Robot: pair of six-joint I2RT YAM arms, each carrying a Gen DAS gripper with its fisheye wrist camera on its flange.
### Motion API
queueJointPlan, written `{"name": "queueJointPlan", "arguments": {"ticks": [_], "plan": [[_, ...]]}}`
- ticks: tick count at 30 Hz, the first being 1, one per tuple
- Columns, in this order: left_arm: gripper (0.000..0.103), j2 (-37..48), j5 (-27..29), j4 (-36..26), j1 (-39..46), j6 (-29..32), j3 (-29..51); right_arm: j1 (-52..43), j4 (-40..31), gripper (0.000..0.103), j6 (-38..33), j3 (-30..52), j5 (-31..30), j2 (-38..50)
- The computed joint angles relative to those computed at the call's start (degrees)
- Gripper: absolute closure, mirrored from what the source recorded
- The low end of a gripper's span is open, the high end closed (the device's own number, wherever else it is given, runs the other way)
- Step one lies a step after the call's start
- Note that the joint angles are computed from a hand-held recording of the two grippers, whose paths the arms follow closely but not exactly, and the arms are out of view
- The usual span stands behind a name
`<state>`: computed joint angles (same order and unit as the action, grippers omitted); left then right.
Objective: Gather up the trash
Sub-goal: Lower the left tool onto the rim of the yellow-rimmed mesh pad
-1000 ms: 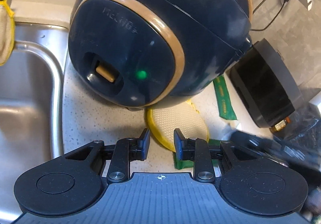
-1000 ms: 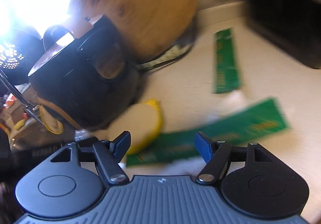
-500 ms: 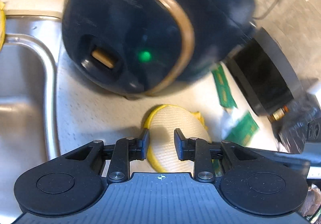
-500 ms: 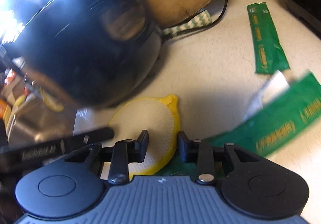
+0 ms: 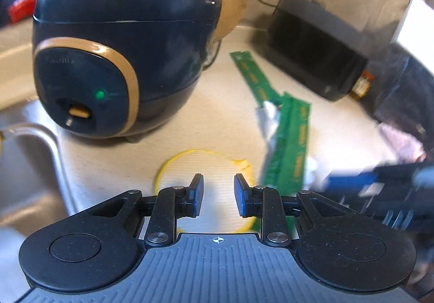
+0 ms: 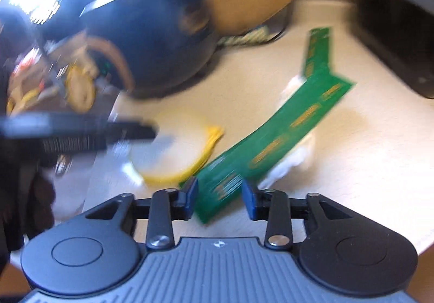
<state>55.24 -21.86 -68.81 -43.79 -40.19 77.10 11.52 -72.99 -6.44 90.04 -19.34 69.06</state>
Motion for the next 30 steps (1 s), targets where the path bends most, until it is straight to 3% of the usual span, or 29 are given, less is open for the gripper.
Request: {"name": "queueJointPlan", "arguments": {"ticks": [1,3,7,11,12,16,23,28,30], "plan": [[0.075,-0.48,-0.47,-0.85,0.24,0.17,-0.17,-0.11,2.29,0.040,2.89,-0.85,1.72,-0.59],[0.075,-2.23,0.12,-2.08,1.54,0.02,-1.07,0.70,6.66,0.032,9.28,-2.49,6.43,-0.52],[0.075,-4.47,3.16,-2.36,7.16,1.22,-2.50,3.33,11.28,0.032,15.64,-3.16,11.67,3.62],[0.075,-7.02,8.87,-1.55,14.87,4.19,-4.66,7.03,12.52,0.033,14.20,-4.23,16.02,6.18],[0.075,-7.81,10.98,-1.29,17.32,5.18,-5.25,7.31,12.65,0.037,13.39,-4.91,16.19,5.92],[0.075,-9.70,18.71,-0.08,25.87,8.41,-6.99,4.09,11.10,0.070,8.95,-5.90,13.69,3.78],[0.075,-8.92,19.75,1.78,27.55,9.90,-7.78,-9.21,3.37,0.078,3.52,-3.62,3.44,-0.53],[0.075,-6.98,16.78,2.72,22.76,9.33,-7.39,-13.17,3.22,0.078,1.52,-6.47,5.36,-4.40],[0.075,-6.07,16.19,2.89,21.05,9.30,-7.25,-14.49,2.11,0.078,1.18,-6.35,2.71,-4.32]]}}
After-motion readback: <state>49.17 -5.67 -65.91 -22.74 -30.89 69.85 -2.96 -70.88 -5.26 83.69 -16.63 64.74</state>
